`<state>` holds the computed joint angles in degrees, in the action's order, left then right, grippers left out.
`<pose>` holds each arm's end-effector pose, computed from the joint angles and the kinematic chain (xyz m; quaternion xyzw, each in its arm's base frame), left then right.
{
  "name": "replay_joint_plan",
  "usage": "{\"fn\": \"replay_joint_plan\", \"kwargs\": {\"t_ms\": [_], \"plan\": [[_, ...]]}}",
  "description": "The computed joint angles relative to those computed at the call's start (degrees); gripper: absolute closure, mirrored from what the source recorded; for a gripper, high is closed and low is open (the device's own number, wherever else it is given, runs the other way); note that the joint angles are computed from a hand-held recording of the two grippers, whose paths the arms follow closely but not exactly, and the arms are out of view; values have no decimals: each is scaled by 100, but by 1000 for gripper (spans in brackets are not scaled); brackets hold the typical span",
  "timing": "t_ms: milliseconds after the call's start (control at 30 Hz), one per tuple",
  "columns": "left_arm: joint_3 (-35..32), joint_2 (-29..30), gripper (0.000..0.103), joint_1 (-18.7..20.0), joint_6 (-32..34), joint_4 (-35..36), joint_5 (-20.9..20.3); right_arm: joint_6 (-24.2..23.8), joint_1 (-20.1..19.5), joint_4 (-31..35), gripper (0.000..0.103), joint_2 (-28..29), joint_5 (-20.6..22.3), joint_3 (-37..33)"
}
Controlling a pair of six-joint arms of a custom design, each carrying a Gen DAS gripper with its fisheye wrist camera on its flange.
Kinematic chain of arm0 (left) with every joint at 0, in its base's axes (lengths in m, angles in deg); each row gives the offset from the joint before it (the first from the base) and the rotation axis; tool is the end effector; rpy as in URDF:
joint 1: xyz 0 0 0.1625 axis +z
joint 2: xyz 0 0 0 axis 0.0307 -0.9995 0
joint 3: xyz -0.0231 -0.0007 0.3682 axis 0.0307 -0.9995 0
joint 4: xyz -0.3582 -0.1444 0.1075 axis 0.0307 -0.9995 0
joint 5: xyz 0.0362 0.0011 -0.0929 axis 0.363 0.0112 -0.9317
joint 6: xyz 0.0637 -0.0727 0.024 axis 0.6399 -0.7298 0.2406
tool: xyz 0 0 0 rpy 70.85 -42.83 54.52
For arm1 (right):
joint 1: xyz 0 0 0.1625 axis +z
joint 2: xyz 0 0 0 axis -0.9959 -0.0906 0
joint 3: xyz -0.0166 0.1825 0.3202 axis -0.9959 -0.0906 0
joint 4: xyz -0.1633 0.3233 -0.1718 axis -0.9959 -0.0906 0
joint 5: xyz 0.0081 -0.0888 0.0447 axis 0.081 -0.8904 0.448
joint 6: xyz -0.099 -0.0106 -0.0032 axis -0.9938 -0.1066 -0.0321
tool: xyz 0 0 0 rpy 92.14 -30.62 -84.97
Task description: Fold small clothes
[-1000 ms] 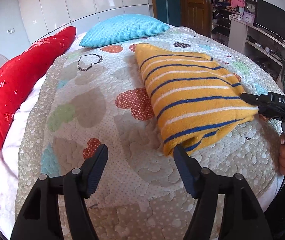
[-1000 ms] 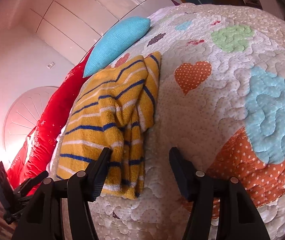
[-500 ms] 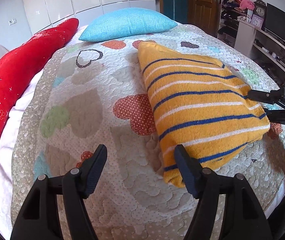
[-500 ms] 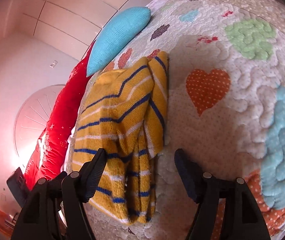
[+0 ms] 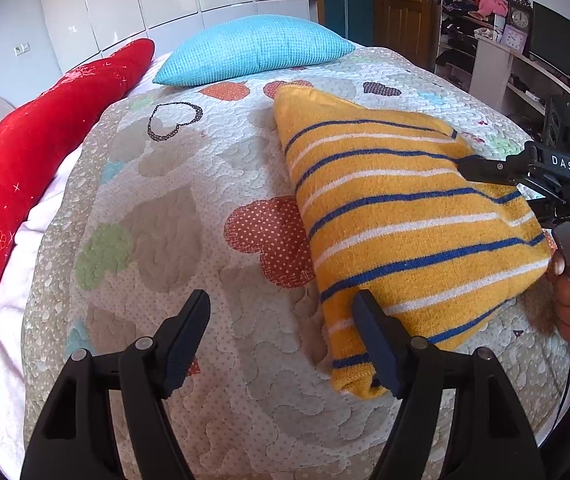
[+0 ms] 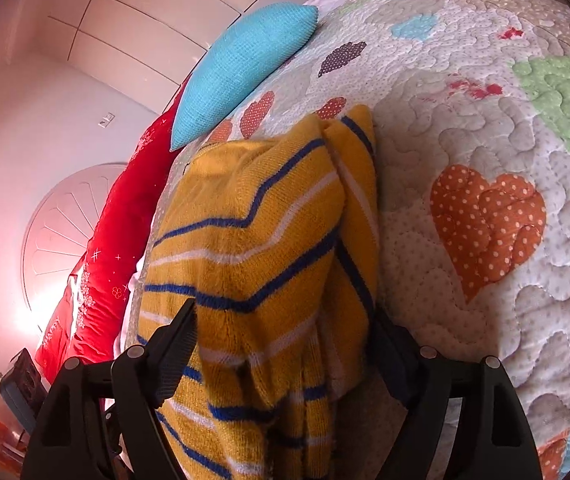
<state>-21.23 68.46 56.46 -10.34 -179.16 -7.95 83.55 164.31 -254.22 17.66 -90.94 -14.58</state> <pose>-0.2508 -0.7810 0.0474 0.3309 0.8637 -0.2081 0.3182 -0.0017 -0.7520 0.2213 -0.0613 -0.9234 0.3775 0.0337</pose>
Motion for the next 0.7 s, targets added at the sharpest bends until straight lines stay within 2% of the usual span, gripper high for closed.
{"fn": "replay_joint_plan", "kwargs": {"t_ms": [133,533,633,700], "plan": [[-57,23,29,19,-45,60,-26,-106,-41,-181,18,37,134,25],[-249,45,28,77,-276,337,-189,-569,-58,-937,18,40,173,382],[-140,-68,28,136,-309,165,-492,-613,-56,-1057,17,21,163,475],[-107,-150,28,218,-439,86,-865,-639,-47,-1093,17,32,145,485]]}}
